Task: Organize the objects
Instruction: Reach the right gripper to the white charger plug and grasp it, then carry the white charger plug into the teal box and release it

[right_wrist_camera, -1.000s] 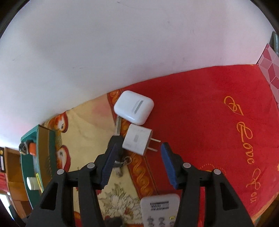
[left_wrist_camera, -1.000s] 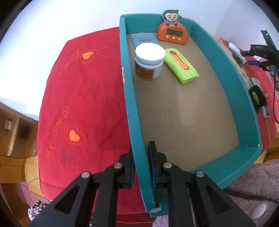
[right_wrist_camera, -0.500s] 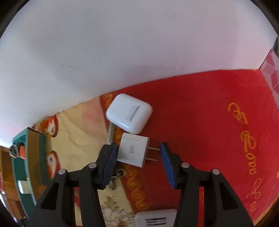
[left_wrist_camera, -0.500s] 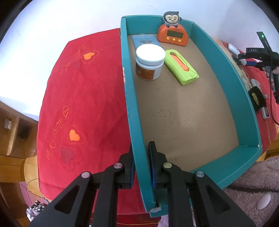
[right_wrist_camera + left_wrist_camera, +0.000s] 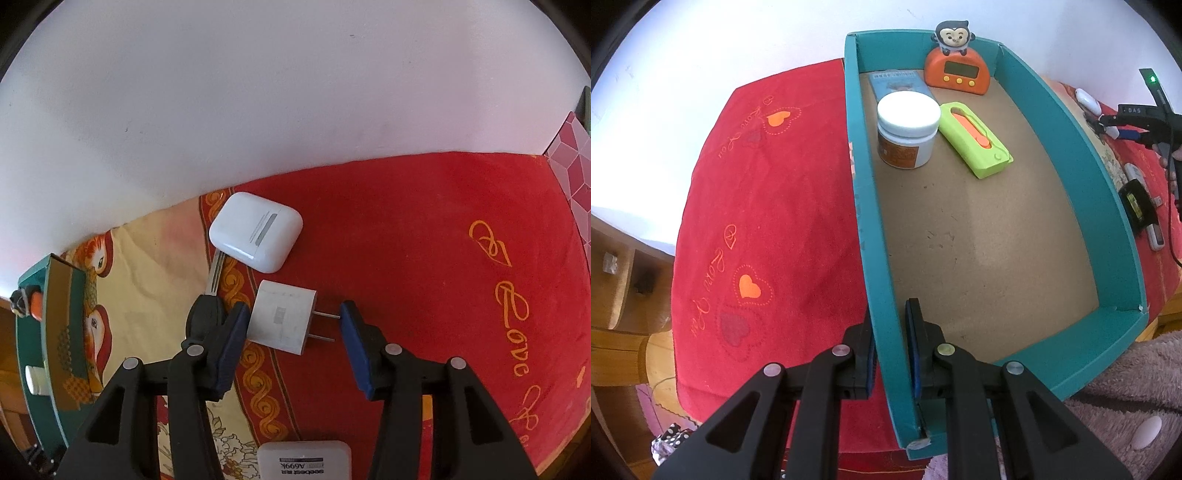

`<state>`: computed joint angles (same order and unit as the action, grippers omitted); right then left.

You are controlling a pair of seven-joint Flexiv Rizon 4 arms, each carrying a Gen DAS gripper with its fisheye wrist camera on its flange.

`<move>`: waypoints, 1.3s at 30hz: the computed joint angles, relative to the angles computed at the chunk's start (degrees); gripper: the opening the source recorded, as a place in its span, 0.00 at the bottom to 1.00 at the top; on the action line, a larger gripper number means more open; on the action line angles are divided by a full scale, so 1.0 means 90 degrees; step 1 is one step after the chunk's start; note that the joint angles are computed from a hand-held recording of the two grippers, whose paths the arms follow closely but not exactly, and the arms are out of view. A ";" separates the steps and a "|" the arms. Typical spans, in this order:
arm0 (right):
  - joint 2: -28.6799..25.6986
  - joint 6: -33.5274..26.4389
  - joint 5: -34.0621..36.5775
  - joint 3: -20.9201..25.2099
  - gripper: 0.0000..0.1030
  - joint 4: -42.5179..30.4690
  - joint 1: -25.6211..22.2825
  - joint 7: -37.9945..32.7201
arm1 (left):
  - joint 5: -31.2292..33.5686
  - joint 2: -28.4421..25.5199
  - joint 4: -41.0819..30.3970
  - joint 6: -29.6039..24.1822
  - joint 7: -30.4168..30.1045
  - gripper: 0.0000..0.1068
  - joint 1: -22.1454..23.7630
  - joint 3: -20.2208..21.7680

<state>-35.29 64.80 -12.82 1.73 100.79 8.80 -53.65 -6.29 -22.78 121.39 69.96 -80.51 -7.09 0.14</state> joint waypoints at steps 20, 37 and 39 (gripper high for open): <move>0.1027 0.0696 0.0206 0.0707 0.49 0.0943 0.0169 -0.0790 | 0.0016 -0.0066 -0.0133 -0.0149 0.0032 0.12 -0.0004 0.0001; 0.0063 -0.1011 0.2076 0.2305 0.49 -0.0823 0.0868 -0.3997 | 0.0018 -0.0114 -0.0169 -0.0136 -0.0077 0.12 0.0013 -0.0012; -0.0125 -0.1167 0.2135 0.2313 0.49 -0.1016 0.1012 -0.4374 | -0.0013 -0.0103 -0.0143 -0.0113 -0.0051 0.12 0.0032 -0.0028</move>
